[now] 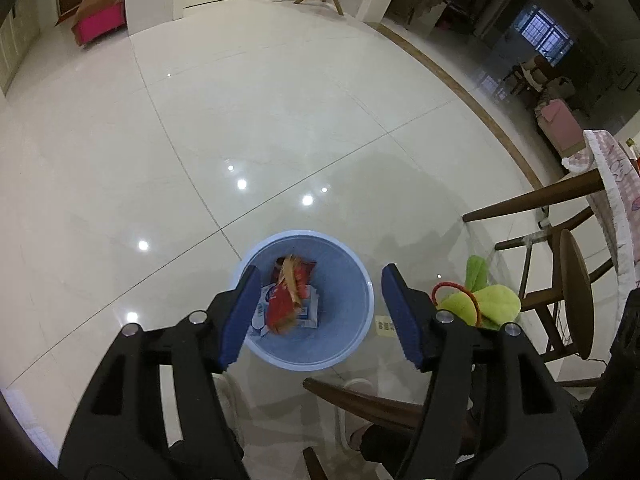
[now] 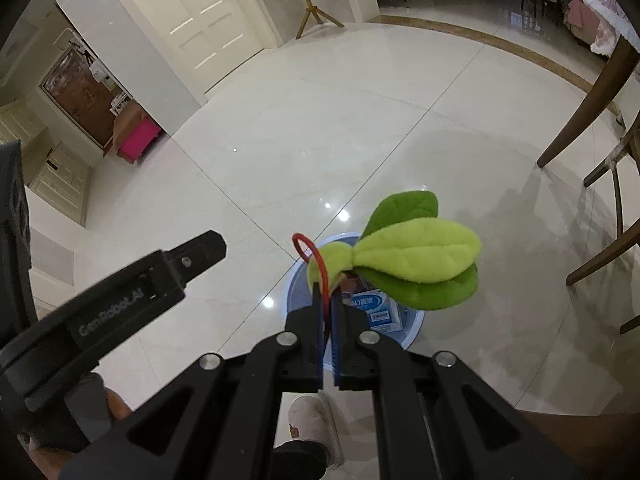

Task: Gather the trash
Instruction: 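Move both grippers over the blue bucket and release both items into it, then return both grippers to the table toward the remaining wrappers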

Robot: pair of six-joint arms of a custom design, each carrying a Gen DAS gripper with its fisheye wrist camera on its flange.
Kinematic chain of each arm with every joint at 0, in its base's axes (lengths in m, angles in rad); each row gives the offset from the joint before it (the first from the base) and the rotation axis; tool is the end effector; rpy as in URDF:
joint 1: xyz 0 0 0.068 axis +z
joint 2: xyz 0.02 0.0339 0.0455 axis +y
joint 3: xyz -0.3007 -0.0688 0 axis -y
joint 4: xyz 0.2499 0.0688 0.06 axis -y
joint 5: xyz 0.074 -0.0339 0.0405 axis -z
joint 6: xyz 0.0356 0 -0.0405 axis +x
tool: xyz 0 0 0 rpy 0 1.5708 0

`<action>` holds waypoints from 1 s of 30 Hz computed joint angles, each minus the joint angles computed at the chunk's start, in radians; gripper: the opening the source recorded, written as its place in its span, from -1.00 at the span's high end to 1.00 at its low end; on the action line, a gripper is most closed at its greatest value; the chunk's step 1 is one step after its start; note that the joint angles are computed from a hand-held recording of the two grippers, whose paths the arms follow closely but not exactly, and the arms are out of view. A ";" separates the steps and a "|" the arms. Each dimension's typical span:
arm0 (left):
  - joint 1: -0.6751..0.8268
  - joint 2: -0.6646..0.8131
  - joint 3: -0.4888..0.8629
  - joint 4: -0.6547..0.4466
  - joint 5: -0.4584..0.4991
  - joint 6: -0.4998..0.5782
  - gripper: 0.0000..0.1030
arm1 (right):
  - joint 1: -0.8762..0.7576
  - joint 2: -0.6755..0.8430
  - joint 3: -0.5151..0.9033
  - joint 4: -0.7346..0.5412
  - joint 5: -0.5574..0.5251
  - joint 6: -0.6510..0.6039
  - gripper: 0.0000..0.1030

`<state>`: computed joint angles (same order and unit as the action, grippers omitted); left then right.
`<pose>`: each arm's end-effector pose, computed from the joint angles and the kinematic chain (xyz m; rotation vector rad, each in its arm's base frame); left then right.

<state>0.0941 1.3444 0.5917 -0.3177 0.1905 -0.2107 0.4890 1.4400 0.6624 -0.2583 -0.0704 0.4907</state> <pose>0.2278 0.0147 0.1839 -0.3369 2.6179 -0.2910 0.2255 0.1228 0.1848 -0.0235 2.6699 0.4272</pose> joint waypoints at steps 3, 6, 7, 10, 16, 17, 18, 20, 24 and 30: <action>0.006 -0.027 -0.012 -0.016 -0.002 -0.002 -0.20 | -0.007 0.009 0.003 0.004 -0.010 -0.008 0.92; 0.010 -0.054 -0.017 -0.031 -0.023 0.002 -0.20 | -0.003 0.015 0.003 0.010 -0.017 -0.008 0.92; 0.011 -0.065 -0.020 -0.037 -0.032 0.001 -0.20 | 0.000 0.017 0.006 0.010 -0.016 -0.010 0.92; 0.022 -0.097 -0.022 -0.057 -0.044 0.001 -0.20 | 0.008 0.016 0.010 0.010 -0.020 -0.012 0.92; 0.048 -0.163 -0.008 -0.108 -0.056 0.008 -0.20 | 0.026 0.012 0.034 0.005 -0.008 -0.014 0.92; 0.057 -0.175 -0.003 -0.120 -0.056 0.008 -0.20 | 0.027 0.010 0.040 0.003 -0.008 -0.016 0.92; 0.062 -0.184 -0.003 -0.126 -0.056 0.006 -0.20 | 0.027 0.007 0.048 -0.002 -0.005 -0.018 0.92; 0.068 -0.207 -0.003 -0.140 -0.062 0.004 -0.21 | 0.034 0.001 0.064 -0.009 0.004 -0.014 0.92; 0.072 -0.257 0.007 -0.176 -0.090 0.001 -0.29 | 0.045 -0.018 0.093 -0.016 0.033 -0.012 0.56; 0.041 -0.363 0.034 -0.270 -0.135 -0.017 -0.37 | 0.049 -0.134 0.109 -0.082 0.097 0.002 0.11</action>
<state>0.1354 0.9811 0.6258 -0.5873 0.0560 -0.2275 0.5377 1.3063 0.7711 -0.3399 0.0267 0.4926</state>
